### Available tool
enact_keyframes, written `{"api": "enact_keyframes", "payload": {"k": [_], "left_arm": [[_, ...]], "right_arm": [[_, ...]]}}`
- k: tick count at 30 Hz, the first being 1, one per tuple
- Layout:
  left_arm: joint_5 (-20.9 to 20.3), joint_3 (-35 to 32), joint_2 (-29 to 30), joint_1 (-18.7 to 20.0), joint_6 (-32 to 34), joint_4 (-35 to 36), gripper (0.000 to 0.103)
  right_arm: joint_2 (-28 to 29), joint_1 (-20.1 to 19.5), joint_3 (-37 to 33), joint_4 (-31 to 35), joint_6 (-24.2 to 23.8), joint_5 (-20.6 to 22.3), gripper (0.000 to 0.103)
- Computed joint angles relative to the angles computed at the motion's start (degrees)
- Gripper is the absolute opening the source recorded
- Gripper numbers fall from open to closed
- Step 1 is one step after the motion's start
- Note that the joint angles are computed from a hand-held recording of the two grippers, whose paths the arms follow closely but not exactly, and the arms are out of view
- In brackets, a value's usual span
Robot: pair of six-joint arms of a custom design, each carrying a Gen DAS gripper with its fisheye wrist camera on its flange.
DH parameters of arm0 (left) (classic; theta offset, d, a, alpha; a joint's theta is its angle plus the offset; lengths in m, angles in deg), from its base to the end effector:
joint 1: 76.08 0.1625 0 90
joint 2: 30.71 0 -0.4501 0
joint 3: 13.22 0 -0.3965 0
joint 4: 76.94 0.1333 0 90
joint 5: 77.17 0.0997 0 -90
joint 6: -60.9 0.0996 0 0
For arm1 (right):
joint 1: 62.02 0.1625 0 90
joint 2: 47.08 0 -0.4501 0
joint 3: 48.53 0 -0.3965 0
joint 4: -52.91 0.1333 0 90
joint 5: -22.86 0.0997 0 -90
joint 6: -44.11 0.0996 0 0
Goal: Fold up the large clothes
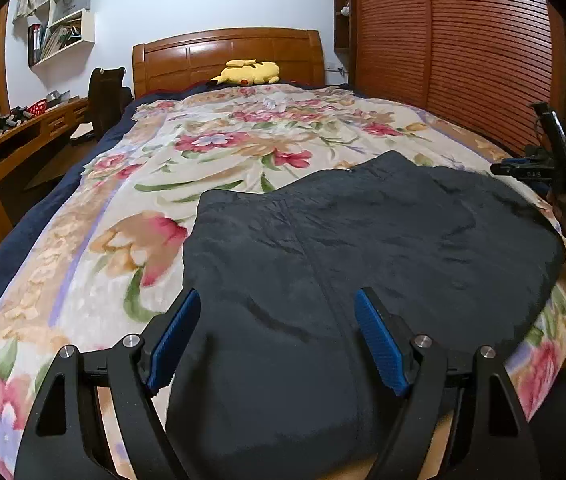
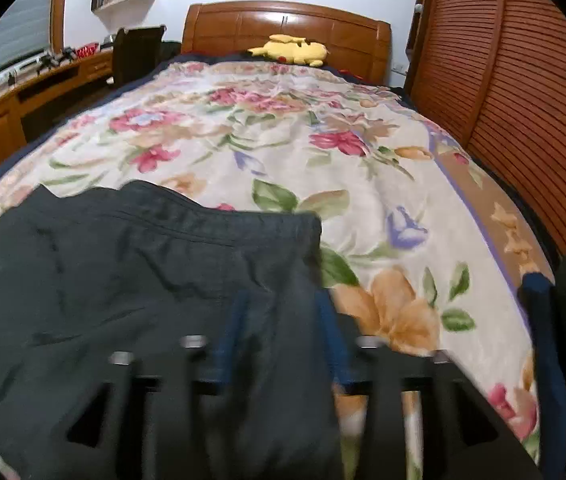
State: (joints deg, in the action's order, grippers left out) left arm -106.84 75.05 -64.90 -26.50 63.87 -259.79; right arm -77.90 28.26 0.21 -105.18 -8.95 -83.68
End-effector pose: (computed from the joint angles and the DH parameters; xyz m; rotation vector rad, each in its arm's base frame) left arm -0.2953 -0.6858 0.1183 0.3783 2.1157 -1.0946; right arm 0.1093 -0.9005 0.2865 0.9218 -2.1952 0.8426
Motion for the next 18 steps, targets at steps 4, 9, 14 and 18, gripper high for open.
{"api": "enact_keyframes", "payload": {"k": [4, 9, 14, 18], "left_arm": [[0.01, 1.91, -0.32, -0.74, -0.25, -1.09, 0.080], [-0.09, 4.82, -1.11, -1.56, -1.60, -2.56, 0.080], [0.87, 7.34, -2.31, -2.10, -3.96, -2.24, 0.080], [1.58, 9.81, -3.67, -2.52, -6.29, -1.70, 0.080]], "right_arm": [[-5.47, -0.29, 10.22, -5.55, -0.57, 2.55, 0.065], [-11.44, -1.00, 21.69, -9.94, -0.40, 7.18, 0.065], [-16.11, -2.01, 31.29, -11.11, -0.87, 12.68, 0.065], [-17.62, -1.96, 36.02, -12.02, -2.64, 13.85, 0.065]]}}
